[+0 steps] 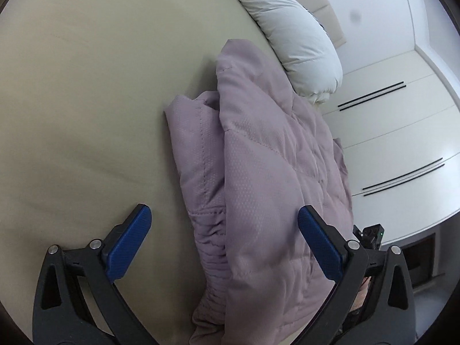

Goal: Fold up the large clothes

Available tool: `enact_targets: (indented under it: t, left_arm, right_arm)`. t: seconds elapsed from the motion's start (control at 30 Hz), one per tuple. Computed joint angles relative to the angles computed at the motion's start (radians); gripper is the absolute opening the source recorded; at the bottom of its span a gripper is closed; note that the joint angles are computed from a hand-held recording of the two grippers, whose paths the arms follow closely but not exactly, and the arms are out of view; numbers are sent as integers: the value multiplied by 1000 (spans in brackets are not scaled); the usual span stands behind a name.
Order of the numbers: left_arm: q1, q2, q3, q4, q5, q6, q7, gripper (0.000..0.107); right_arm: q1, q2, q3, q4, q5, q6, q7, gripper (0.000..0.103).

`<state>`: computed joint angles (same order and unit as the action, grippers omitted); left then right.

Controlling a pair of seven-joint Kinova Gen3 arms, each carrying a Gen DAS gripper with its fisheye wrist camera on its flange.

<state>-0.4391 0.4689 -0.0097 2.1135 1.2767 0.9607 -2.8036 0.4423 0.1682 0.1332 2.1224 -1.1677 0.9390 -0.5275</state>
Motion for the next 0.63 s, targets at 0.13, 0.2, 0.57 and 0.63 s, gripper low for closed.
enact_targets:
  t: [0.13, 0.2, 0.57, 0.63]
  left_arm:
    - [15, 45, 18, -67, -43, 27, 54, 102]
    - [20, 74, 36, -110, -79, 50, 68, 101]
    - [15, 215, 119, -262, -114, 104, 147, 67]
    - [6, 211, 127, -245, -102, 96, 125, 57]
  right_arm:
    - [-7, 58, -19, -49, 39, 25, 8, 99]
    - [24, 104, -29, -73, 18, 86, 50, 98]
    - [30, 238, -104, -206, 43, 155, 52, 87]
    - [27, 216, -110, -181, 32, 125, 61, 81]
